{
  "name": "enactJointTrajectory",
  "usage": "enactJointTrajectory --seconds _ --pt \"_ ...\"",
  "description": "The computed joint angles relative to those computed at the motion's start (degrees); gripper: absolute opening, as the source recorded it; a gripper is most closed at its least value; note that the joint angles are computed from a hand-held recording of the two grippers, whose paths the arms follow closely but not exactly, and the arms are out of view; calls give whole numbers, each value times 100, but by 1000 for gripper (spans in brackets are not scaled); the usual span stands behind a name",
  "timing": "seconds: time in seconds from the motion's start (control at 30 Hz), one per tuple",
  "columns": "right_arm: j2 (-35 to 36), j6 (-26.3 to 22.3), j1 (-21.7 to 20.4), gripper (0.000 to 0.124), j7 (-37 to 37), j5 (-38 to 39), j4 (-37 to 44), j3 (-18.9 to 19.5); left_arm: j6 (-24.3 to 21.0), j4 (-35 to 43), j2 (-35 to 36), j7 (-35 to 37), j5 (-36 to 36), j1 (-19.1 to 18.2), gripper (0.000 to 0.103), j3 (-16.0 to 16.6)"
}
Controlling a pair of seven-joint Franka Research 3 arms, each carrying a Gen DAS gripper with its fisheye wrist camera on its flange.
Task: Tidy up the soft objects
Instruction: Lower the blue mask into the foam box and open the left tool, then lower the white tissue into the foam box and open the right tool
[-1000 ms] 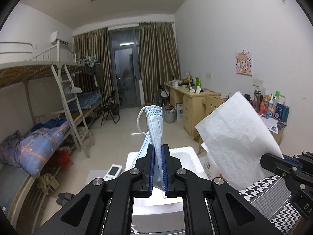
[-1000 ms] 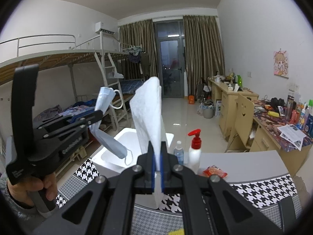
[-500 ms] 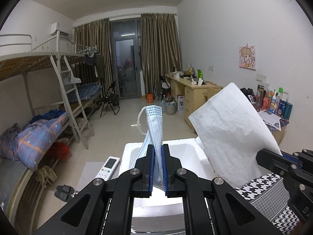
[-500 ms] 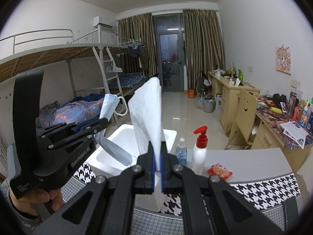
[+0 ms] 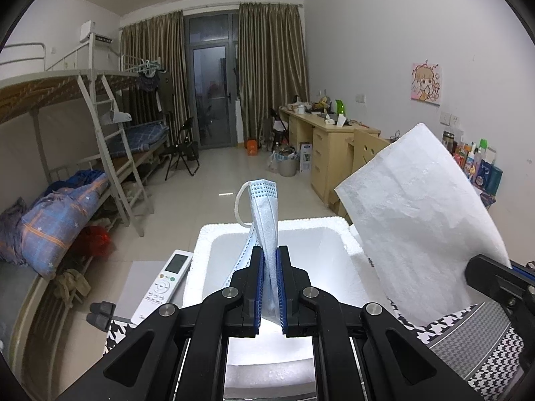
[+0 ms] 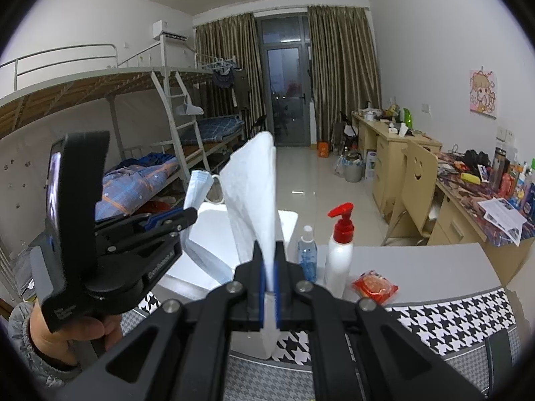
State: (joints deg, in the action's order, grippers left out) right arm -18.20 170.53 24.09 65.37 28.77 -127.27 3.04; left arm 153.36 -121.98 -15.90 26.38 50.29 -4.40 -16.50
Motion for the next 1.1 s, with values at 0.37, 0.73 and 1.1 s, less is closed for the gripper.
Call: enactJointTrajectory --seconds 0.37,0.73,1.1 --pt "98 -95 -212 6 393 -358 96 167 -104 -64 11 47 16 53 84 8" --pt "292 -165 -213 6 575 -594 310 243 -81 -476 -501 -237 52 166 97 -24" --pt "534 -283 -220 6 793 -833 565 353 -306 -785 -937 -570 189 406 102 -114"
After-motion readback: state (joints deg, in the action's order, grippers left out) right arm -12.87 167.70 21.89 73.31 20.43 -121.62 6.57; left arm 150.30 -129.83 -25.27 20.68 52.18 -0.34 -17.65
